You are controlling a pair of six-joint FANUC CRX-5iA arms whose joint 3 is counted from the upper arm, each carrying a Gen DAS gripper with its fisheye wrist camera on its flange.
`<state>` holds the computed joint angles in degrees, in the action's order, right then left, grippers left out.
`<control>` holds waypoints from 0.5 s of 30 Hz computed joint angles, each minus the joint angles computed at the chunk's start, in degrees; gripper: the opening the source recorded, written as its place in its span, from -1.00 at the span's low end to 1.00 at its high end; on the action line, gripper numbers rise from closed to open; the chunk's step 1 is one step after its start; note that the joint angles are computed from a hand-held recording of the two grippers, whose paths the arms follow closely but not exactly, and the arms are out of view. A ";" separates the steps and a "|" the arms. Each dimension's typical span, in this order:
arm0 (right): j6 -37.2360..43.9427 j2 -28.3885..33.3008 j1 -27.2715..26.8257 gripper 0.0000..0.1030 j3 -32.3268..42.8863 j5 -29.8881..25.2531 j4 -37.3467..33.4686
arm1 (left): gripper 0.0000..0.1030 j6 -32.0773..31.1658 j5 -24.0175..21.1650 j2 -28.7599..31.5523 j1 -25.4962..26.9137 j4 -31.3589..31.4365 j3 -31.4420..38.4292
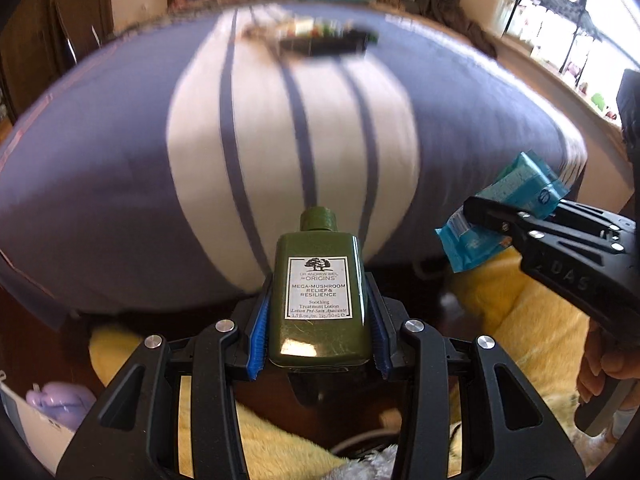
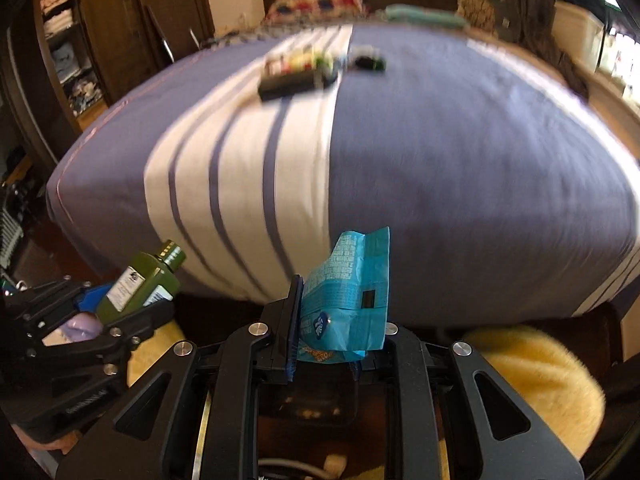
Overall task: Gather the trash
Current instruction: 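Carry both items down to the black bin and open both tools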
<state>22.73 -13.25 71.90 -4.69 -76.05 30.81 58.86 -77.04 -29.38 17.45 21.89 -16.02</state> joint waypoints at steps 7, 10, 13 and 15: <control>2.27 0.86 -3.26 -0.60 -2.60 3.40 -9.63 | -0.23 0.59 -2.11 5.13 -3.36 -3.63 -3.45; 5.22 1.86 -5.31 -0.61 -3.06 5.48 -14.94 | -0.23 0.96 -1.96 7.42 -4.66 -4.80 -4.36; 6.22 3.19 -6.61 -0.58 -3.75 6.06 -17.78 | -0.23 1.64 -2.12 9.19 -5.51 -5.86 -5.04; 7.06 4.13 -7.42 -0.56 -3.79 6.20 -19.61 | -0.23 1.86 -2.25 10.48 -5.91 -6.08 -5.25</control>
